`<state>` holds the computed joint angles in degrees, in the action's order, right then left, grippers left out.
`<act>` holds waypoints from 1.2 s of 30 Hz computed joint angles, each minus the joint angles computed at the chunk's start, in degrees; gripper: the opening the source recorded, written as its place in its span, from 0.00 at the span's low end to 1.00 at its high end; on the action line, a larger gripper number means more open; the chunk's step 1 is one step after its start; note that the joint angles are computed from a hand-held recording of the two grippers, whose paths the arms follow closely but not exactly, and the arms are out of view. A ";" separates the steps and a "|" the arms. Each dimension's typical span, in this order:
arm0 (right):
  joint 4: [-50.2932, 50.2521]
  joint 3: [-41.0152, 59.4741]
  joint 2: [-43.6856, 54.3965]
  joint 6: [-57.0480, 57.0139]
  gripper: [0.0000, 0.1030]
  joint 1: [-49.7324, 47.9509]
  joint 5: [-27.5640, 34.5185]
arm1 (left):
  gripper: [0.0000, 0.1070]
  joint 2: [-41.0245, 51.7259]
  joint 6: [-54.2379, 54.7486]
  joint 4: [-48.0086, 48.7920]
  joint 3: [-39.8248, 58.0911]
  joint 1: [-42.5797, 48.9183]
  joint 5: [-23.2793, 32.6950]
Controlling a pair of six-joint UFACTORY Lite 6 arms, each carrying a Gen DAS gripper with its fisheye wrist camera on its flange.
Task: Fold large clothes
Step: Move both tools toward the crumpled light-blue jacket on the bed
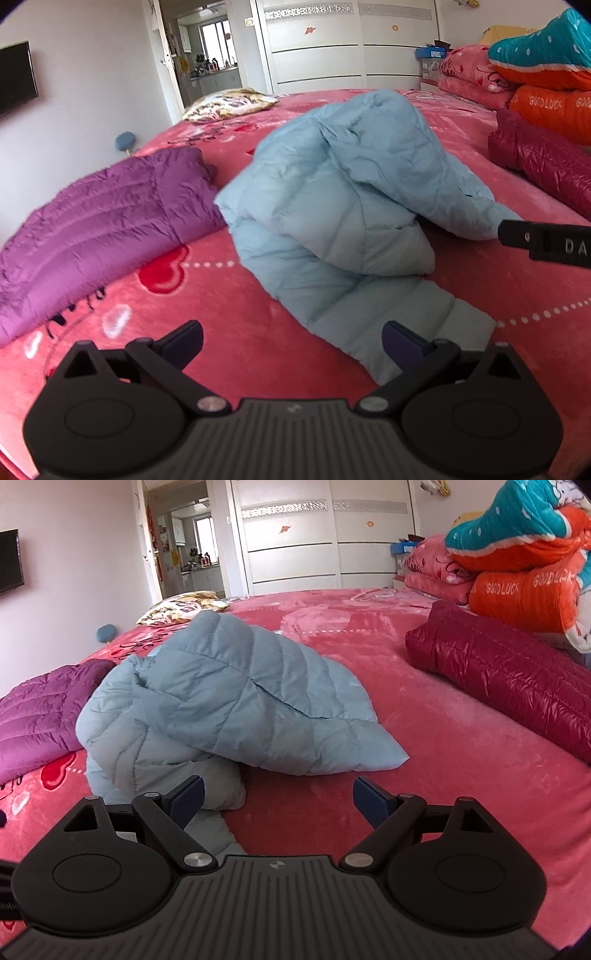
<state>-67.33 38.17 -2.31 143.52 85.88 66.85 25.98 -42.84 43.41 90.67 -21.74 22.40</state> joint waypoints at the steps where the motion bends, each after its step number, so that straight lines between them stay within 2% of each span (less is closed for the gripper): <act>1: -0.25 -0.12 -0.19 0.01 1.00 -0.78 -0.63 | 0.96 0.51 1.11 -1.80 0.08 0.26 -0.84; 6: -1.26 -2.04 -1.69 0.81 1.00 -3.88 -3.03 | 0.96 3.97 9.36 -13.97 1.92 1.80 -4.60; 13: -3.14 -6.01 -5.94 2.41 1.00 -7.12 -5.19 | 0.96 10.29 10.21 -18.36 7.00 3.36 -8.05; 22: -6.77 -9.35 -8.86 4.71 1.00 -11.32 -9.64 | 0.95 20.09 14.50 -26.63 17.06 3.42 -4.77; 29: -8.67 -10.91 -10.62 5.22 1.00 -13.63 -11.96 | 0.95 27.60 10.24 -24.28 26.63 3.79 -3.85; 33: -9.92 -11.60 -11.27 5.97 1.00 -14.99 -13.46 | 0.95 30.90 5.61 -18.62 30.75 2.93 -3.28; 35: -11.12 -12.13 -11.72 6.71 1.00 -15.99 -15.19 | 0.92 32.02 2.24 -15.27 32.22 2.36 -2.90; 36: -11.61 -12.29 -11.85 7.09 1.00 -16.76 -16.37 | 0.84 31.95 0.48 -13.53 32.17 1.94 -2.93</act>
